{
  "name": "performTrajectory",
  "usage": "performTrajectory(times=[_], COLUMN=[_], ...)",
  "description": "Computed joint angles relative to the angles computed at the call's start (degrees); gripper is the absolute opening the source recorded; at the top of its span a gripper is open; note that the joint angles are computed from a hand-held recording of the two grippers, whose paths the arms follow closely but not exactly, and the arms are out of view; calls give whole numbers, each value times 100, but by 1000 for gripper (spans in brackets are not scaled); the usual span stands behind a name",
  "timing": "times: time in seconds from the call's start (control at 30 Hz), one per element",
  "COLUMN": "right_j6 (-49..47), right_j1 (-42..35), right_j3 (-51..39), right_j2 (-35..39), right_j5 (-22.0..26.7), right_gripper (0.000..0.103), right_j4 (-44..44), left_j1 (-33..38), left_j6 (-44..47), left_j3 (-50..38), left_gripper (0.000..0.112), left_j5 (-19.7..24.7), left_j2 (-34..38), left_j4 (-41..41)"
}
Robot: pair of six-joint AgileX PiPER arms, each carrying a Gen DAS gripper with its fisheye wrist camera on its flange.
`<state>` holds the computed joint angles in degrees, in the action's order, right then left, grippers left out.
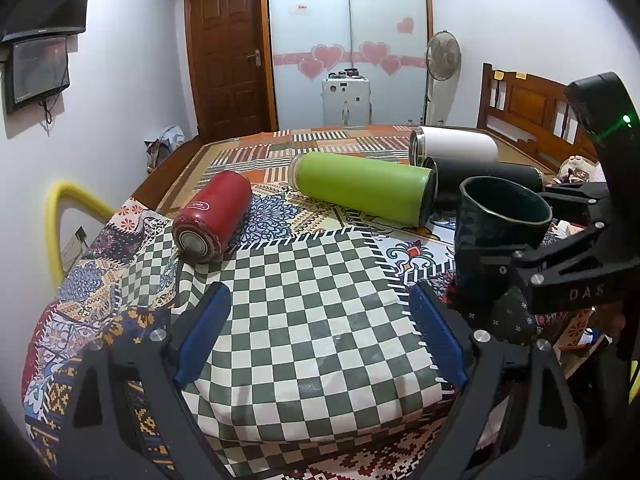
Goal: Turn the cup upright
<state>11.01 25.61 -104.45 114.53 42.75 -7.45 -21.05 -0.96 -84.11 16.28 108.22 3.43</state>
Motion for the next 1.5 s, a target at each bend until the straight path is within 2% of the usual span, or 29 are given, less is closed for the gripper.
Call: performTrajectory(times=[0.23, 0.4, 0.67, 0.8, 0.9, 1.0, 1.13, 1.2, 1.27, 1.33, 1.5], right_j6=[27, 195, 1749, 3156, 4343, 5415, 6571, 6887, 7244, 7583, 8107], right_j1=[7, 13, 352, 745, 1153, 1588, 2123, 2302, 2537, 2758, 3125], right_j3=[122, 682, 2092, 2655, 2957, 3210, 3504, 3623, 3736, 3845, 3999], right_j2=[-69, -544, -2090, -2866, -3291, -3598, -3886, -3994, -4054, -4077, -4040], right_j5=[-25, -290, -1016, -1085, -937, -680, -213, -28, 249, 559, 1169], right_gripper=[71, 72, 72, 72, 73, 73, 74, 75, 80, 91, 103], right_j4=[-33, -5, -1277, -2647, -3799, -4816, -5913, -6214, -6548, -6872, -7386], left_j1=[-29, -141, -591, -934, -1235, -1476, -1868, -2040, -2155, -2214, -2383], left_j6=[-117, -476, -2359, -4051, -5553, -6640, -8165, -8648, -8955, -9129, -9439], left_j3=[72, 307, 900, 1215, 1457, 1670, 1919, 2053, 2168, 2246, 2388], left_gripper=[91, 91, 91, 91, 92, 92, 92, 93, 96, 97, 101], left_j5=[-10, -96, -345, -396, -338, -265, 163, 377, 516, 552, 724], left_j2=[-187, -592, -1593, -2145, -2529, -2882, -3201, -3331, -3436, -3514, -3604], left_j4=[-26, 251, 1965, 3560, 5053, 6124, 7679, 8172, 8468, 8617, 8915])
